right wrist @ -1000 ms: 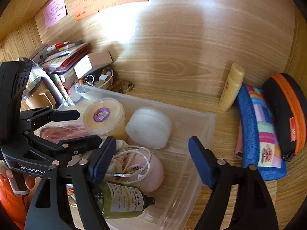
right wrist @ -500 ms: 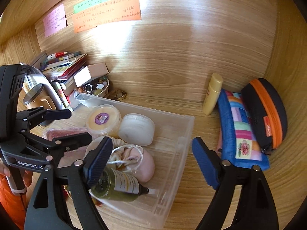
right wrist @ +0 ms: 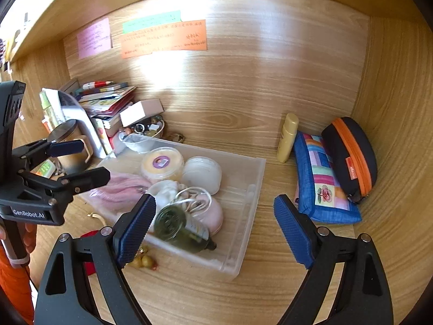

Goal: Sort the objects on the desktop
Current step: 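Withdraw both tools from the box toward the blue card and gourd keychain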

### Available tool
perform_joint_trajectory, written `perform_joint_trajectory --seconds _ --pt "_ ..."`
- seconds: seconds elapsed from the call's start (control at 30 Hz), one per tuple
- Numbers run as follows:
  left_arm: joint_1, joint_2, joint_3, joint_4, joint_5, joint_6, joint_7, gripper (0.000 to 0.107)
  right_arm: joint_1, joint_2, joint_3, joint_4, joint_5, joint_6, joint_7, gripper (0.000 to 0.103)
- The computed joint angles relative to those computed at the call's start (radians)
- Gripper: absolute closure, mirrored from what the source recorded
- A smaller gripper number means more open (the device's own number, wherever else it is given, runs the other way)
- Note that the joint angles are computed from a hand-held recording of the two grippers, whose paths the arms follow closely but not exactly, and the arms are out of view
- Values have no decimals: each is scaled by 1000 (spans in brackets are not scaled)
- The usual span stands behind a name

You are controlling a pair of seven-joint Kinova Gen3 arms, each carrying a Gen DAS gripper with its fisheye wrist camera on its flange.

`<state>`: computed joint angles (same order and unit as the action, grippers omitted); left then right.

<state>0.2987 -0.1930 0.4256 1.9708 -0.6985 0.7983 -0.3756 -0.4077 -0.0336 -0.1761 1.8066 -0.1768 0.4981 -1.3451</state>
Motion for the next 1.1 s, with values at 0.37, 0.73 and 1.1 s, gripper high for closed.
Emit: perform_joint_trajectory --seconds 0.37,0.73,1.1 --pt "12 -90 155 76 -31 152 194 9 -35 -108 -53 134 83 -49 -94 15" --pt "4 -142 378 164 38 284 420 9 -51 -137 -133 241 199 -71 -250 15" --pt "-122 -195 662 206 210 336 548 9 -64 -73 -196 303 390 -107 -488 15"
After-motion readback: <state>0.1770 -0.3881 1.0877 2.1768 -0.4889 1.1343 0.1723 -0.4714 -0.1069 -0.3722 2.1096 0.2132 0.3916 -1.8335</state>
